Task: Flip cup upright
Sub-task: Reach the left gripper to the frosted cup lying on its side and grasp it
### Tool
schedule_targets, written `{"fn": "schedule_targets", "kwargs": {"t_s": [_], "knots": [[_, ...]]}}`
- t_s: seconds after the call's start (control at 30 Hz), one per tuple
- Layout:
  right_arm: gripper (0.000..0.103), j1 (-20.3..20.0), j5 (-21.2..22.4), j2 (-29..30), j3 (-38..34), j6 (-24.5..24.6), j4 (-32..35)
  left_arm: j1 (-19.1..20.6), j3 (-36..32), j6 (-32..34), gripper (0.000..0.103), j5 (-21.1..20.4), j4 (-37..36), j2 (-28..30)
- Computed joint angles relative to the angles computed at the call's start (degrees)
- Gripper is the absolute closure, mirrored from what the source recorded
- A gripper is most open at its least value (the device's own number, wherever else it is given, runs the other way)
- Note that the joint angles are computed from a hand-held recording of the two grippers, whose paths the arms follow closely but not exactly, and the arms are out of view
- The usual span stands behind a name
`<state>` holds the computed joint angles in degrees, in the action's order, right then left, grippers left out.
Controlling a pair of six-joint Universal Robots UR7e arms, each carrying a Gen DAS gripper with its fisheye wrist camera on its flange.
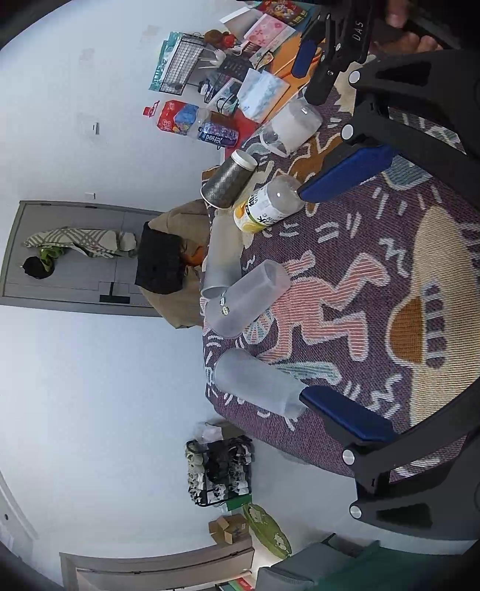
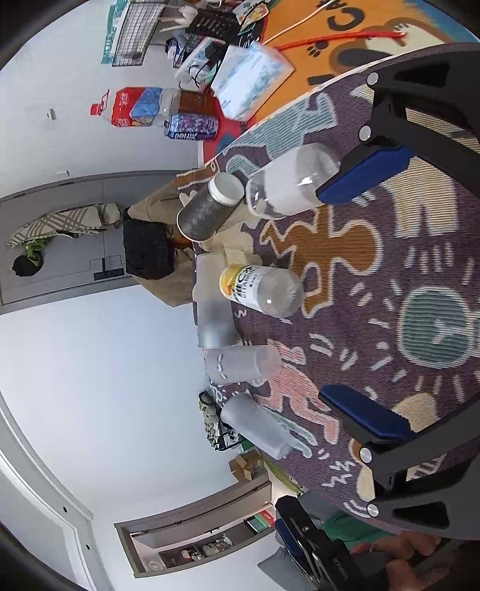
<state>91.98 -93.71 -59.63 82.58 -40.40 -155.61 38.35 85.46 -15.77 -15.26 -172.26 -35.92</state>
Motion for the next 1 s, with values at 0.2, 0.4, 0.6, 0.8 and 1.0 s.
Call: {"fn": "schedule_targets", "kwargs": {"t_s": [0.2,0.4,0.6,0.8,1.0], "knots": [[0.007,1.0,-0.9,4.2,-7.8,1.7,5.8,2.6,-6.4,-3.6,0.004,-4.4,10.9,-0.3],[0.007,1.8,-2.1,8.5,-15.4,3.1,11.6,5.7,-13.7,-7.8,0.005,-9.9,19.6,0.4],[0.007,2.4,-3.6,12.6,-22.1,4.6,15.4,9.2,-22.0,-11.0,0.005,-16.0,25.3,3.0],[0.008,2.7,-5.5,16.5,-27.6,5.5,16.9,13.1,-32.1,-13.1,0.005,-20.3,32.5,7.7],[0.008,2.7,-6.8,19.6,-32.0,5.3,17.8,17.2,-41.1,-17.3,0.008,-24.0,40.1,12.0]]}}
